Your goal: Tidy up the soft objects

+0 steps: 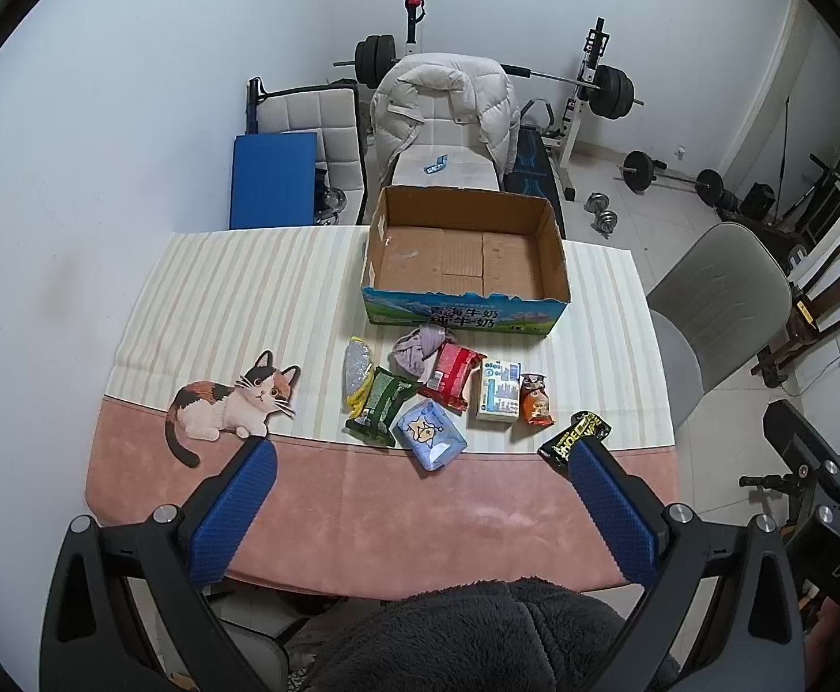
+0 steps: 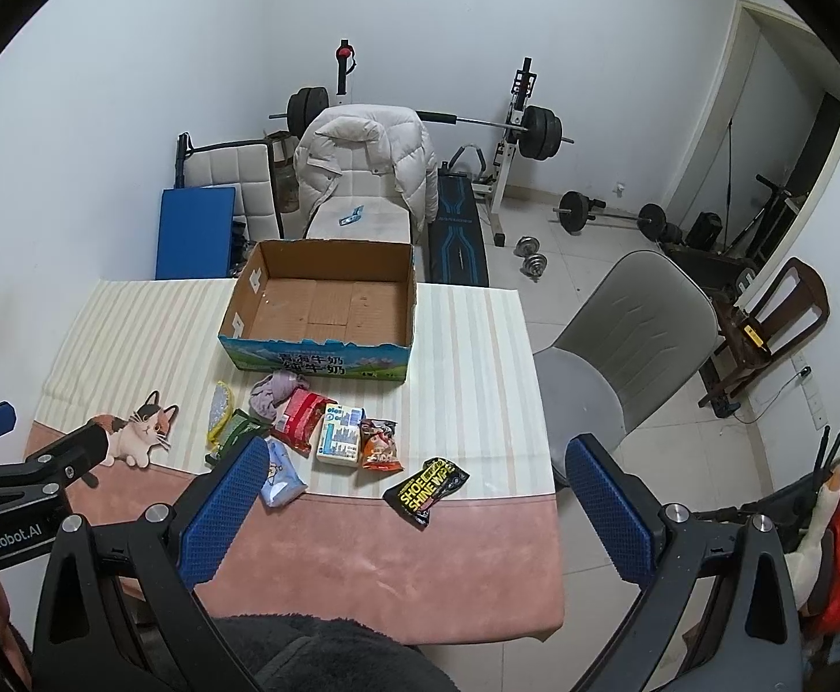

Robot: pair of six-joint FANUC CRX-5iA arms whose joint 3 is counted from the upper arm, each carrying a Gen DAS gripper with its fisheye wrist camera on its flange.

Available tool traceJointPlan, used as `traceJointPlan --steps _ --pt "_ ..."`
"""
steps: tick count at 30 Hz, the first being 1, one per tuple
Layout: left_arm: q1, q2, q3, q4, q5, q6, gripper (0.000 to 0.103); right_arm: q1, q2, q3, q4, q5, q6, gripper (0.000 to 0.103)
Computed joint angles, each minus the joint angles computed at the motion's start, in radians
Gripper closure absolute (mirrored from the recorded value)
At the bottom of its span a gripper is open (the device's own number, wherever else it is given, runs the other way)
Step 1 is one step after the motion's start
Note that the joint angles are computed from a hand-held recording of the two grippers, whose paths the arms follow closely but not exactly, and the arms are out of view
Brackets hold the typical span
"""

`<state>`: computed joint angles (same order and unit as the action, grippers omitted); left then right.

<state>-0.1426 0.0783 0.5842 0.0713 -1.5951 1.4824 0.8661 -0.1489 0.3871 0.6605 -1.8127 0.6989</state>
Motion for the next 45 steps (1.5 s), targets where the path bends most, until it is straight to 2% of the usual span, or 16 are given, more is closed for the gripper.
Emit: traceJointPlan --steps 13,16,20,25,28,30,31,35,39,42,44,45 --pt "0.012 0.033 -0.003 0.008 0.005 0.024 0.0 -0.039 -0.019 -0.029 -0.05 0.037 -0.012 0.0" --pt "0.019 0.099 0.013 -0.014 -0.007 0.067 0.0 -0.111 -0.022 -0.068 -0.113 0.093 0.007 0.0" --pt "0.047 0.215 0.015 0.007 -0.05 0.132 0.0 -0.281 0.025 -0.089 -0.321 0.181 0.11 0.0" --pt "0.063 0.345 -0.022 0.042 -0.065 0.198 0.0 -0.502 0.161 -0.096 -0.661 0.277 0.265 0.0" --pt "0.062 0.426 -0.038 0.064 -0.067 0.228 0.002 -0.604 0.288 -0.064 -0.852 0.295 0.323 0.011" --pt "0.064 0.467 -0.049 0.08 -0.075 0.246 0.006 -0.641 0.38 -0.032 -0.923 0.291 0.336 0.016" --pt "0.069 0.478 -0.07 0.096 -0.066 0.257 0.007 -0.652 0.428 -0.014 -0.944 0.285 0.333 0.019" --pt "0.083 0.505 -0.131 0.148 -0.038 0.281 0.007 -0.667 0.56 0.038 -0.981 0.283 0.321 0.02" --pt "0.094 0.482 -0.177 0.127 0.004 0.301 0.007 -0.645 0.627 0.062 -0.934 0.274 0.3 0.02" --pt "0.102 0.471 -0.182 0.106 0.052 0.256 0.007 -0.643 0.663 0.083 -0.949 0.251 0.299 0.021" --pt "0.077 0.487 -0.126 0.023 0.07 0.189 0.007 -0.633 0.685 0.096 -0.937 0.23 0.31 0.033" --pt "0.066 0.498 -0.1 -0.007 0.069 0.159 0.007 -0.628 0.694 0.099 -0.929 0.22 0.313 0.035"
